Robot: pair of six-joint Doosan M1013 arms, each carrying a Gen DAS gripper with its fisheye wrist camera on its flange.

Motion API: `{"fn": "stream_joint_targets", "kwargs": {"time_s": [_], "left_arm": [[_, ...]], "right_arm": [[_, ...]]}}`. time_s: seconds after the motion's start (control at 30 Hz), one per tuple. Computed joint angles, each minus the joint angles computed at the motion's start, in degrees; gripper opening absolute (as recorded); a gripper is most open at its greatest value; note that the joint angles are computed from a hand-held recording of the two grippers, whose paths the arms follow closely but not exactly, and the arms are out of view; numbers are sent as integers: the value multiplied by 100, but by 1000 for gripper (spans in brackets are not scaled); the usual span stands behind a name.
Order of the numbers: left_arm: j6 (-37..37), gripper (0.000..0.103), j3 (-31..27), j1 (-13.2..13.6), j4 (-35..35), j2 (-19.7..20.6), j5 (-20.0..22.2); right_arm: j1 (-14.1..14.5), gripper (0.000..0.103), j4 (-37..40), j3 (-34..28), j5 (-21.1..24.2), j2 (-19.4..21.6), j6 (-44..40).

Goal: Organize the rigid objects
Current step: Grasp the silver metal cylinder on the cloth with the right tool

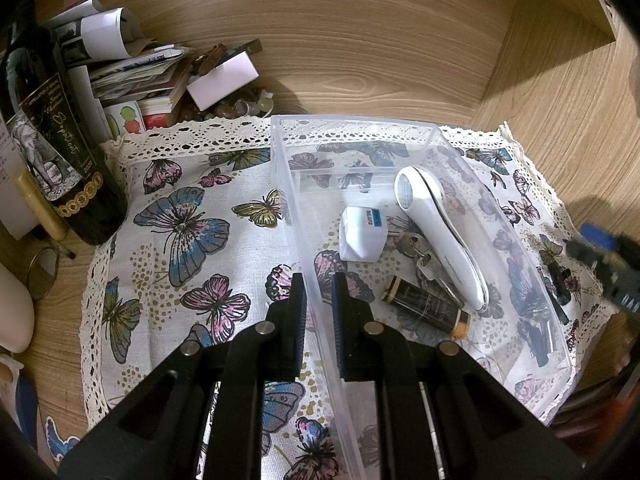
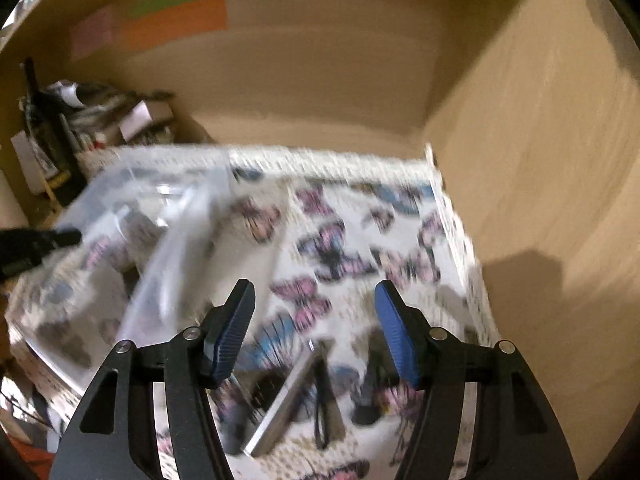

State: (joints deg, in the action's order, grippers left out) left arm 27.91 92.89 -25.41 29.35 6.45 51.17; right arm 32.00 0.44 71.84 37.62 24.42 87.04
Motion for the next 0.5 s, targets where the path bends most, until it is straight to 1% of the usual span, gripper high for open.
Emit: {"fn": "stream_joint_targets", "kwargs": {"time_s": [0.07,0.33,0.43,0.5], "left_arm": [[-3,12,0,-3,1,0,0],[-6,12,1,-4,5,0,3],[-6,12,1,-4,5,0,3],[-9,12,4,0,6,-2,-4]], "right_arm": [[-18,59,-23,76,154,4,106],[-104,59,219,337,466,-9,177],[-70,59,14,412,379,-40,267],[-61,57,-23,440,334,-59,280]]}}
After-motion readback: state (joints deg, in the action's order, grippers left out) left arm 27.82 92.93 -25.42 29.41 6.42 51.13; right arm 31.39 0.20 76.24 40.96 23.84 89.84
